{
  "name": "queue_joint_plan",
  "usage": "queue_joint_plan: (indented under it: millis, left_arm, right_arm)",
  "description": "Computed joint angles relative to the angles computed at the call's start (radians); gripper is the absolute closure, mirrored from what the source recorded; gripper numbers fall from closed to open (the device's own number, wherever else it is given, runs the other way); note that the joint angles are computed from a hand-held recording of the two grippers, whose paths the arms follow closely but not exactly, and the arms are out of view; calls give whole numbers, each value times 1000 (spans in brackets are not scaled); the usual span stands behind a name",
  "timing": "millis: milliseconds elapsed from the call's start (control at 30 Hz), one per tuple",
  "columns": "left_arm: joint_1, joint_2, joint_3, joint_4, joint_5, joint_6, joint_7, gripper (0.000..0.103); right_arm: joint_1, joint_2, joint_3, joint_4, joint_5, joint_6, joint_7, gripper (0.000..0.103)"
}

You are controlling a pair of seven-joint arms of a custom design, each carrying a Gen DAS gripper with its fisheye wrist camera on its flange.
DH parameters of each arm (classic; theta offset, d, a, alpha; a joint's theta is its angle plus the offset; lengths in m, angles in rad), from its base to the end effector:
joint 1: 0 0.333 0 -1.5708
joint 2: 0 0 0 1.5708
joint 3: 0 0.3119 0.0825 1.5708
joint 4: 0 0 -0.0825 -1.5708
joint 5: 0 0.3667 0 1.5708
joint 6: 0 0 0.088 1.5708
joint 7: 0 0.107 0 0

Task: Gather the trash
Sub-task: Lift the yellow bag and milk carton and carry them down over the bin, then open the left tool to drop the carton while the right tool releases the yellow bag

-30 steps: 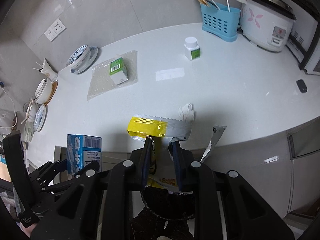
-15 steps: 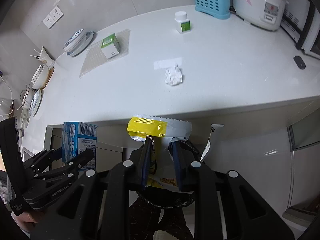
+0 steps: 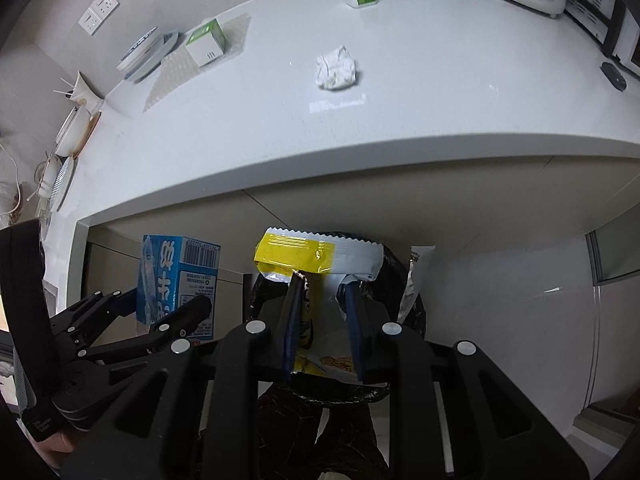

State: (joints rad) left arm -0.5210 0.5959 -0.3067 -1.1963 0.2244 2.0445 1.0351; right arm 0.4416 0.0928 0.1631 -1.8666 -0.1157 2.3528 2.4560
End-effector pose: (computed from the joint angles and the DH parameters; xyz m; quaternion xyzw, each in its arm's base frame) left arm 0.5452 -0.4844 0.4763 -0.5905 0.7947 -0.1346 0.0392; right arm 0.4994 0.3394 0.5090 -0.6129 0.7644 -0.0488 0.1941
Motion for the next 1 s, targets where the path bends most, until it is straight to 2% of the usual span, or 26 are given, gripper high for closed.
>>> queue_joint_plan:
  millis: [100, 267, 533, 867, 967, 1000]
  left_arm:
    - [-11, 19, -1, 5, 6, 1, -2, 41]
    - [-12, 33, -8, -16, -3, 54, -8, 41]
    - [-16, 33, -6, -77, 19, 114, -32, 41]
    - [-14, 86, -16, -38, 8, 122, 17, 41]
    - [-5, 73, -15, -55, 8, 136, 40, 39]
    - [1, 63, -16, -69, 6, 142, 45, 35]
  right_arm:
    - [-3, 1, -1, -42, 14, 34, 15, 83]
    - [-6, 11, 0, -88, 29, 68, 36, 83]
    - [-7, 15, 0, -102, 13, 52, 71, 83]
    - [-16, -20, -7, -147, 26, 30, 91, 83]
    - [-18, -26, -9, -150, 30, 22, 86, 83]
    - [-18, -29, -10, -150, 27, 20, 87, 83]
